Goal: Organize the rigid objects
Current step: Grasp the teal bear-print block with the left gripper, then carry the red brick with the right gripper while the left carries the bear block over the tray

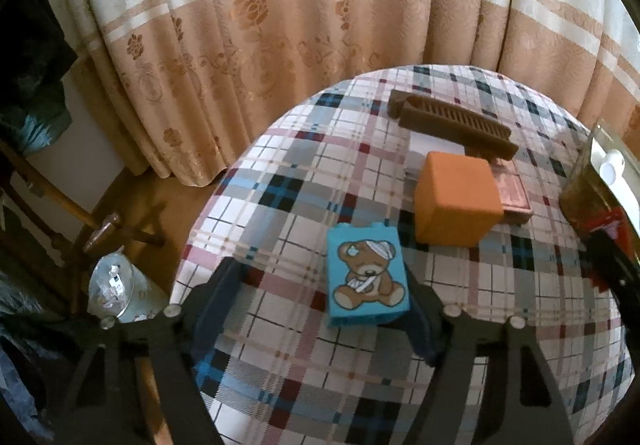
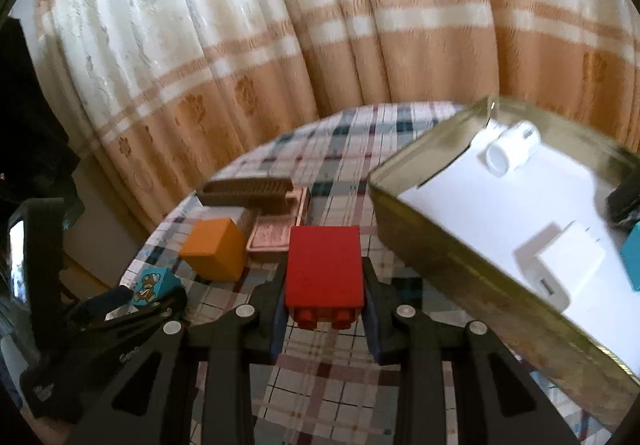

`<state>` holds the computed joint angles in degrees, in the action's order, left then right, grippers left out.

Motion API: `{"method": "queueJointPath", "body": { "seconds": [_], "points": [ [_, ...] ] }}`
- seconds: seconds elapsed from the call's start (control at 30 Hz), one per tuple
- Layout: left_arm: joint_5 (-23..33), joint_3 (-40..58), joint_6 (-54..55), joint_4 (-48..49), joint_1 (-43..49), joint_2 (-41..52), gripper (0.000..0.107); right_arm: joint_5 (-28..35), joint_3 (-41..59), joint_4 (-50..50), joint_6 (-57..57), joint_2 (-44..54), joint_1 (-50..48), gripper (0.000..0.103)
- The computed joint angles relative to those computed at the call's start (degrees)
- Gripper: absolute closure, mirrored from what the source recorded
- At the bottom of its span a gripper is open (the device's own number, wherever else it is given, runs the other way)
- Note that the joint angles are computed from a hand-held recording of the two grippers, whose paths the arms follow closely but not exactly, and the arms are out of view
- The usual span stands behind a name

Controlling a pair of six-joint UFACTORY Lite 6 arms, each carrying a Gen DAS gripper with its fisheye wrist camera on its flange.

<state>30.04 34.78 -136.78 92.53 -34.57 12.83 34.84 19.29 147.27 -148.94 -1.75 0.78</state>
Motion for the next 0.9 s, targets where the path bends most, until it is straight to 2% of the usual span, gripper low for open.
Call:
{"method": "queueJointPath", "body": {
  "seconds": [0.07, 0.17, 0.2, 0.23, 0.33, 0.43, 0.5, 0.63, 0.9],
  "points": [
    [-0.1, -1.6, -2.9, 2.4, 0.5, -1.3, 0.035, 1.7, -3.0, 1.7, -2.3, -3.5, -0.4, 0.069],
    [0.1, -4.3, -8.9, 7.3, 1.0, -3.8, 0.053, 4.0, -6.2, 2.3, -4.2, -7.6, -2.3, 0.069],
    [-0.8, -5.8, -13.0, 11.9, 1.5, -5.2, 0.065, 4.7, -7.0, 2.1, -4.0, -8.7, -3.0, 0.069],
    [-1.0, -7.1, -16.1, 15.0, 1.8, -6.2, 0.072, 5.3, -7.8, 2.3, -4.2, -9.8, -3.9, 0.069],
    [0.1, -9.8, -23.1, 19.8, 0.7, -9.1, 0.073, 6.1, -10.7, 6.4, -7.8, -14.7, -4.8, 0.069],
    [2.6, -11.6, -28.7, 22.1, -2.7, -10.7, 0.075, 6.0, -12.7, 5.4, -7.5, -18.7, -7.0, 0.069],
    [4.5, -11.1, -26.9, 20.0, -5.6, -10.7, 0.076, 6.1, -14.1, 5.8, -8.1, -21.2, -8.3, 0.069],
    [12.0, -11.7, -26.5, 15.7, -12.9, -12.7, 0.076, 6.7, -17.1, 6.3, -7.7, -26.7, -11.5, 0.069],
    [14.7, -9.0, -25.6, 13.7, -18.5, -10.9, 0.076, 7.5, -20.2, -0.9, -2.5, -33.3, -19.6, 0.069]
  ]
}}
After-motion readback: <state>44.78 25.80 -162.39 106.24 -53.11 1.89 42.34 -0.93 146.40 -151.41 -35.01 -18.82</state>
